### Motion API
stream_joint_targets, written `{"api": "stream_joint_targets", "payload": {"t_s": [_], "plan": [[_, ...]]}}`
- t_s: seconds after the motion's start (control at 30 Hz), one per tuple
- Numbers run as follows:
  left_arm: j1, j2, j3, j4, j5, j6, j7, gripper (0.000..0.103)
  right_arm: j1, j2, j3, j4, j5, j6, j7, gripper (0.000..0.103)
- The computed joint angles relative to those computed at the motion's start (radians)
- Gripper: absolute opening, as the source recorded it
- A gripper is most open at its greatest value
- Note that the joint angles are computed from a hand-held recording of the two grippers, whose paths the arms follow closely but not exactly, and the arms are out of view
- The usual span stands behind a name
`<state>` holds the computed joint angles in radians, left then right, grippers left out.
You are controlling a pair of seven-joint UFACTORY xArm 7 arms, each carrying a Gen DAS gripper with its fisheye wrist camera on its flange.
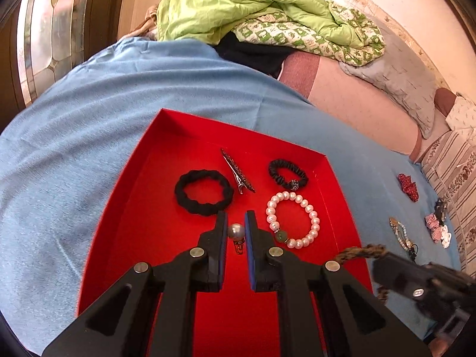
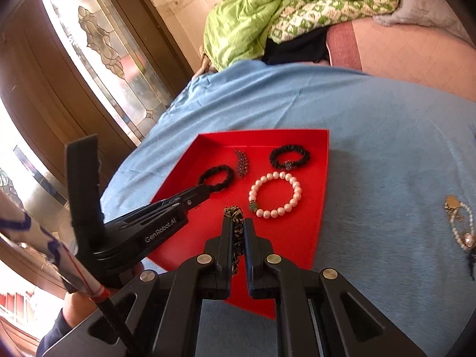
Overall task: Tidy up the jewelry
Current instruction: 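Lower both held pieces into the red box and open both grippers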
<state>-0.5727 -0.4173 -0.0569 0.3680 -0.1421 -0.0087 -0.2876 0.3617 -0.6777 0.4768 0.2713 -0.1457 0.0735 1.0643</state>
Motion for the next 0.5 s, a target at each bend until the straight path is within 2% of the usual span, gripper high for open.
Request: {"api": "stream_joint_targets", "payload": {"t_s": [0.17, 0.5], "plan": [[0.0, 0.025, -0.008, 0.016, 0.002, 0.003, -0.004, 0.011, -0.051, 0.063, 0.021, 0.013, -0.011, -0.032, 0.006, 0.008], [0.04, 0.047, -0.052, 0.035, 0.017, 0.019, -0.024, 0.011, -0.089, 0.091, 0.036, 0.006, -0.033, -0.025, 0.011, 0.008]]}}
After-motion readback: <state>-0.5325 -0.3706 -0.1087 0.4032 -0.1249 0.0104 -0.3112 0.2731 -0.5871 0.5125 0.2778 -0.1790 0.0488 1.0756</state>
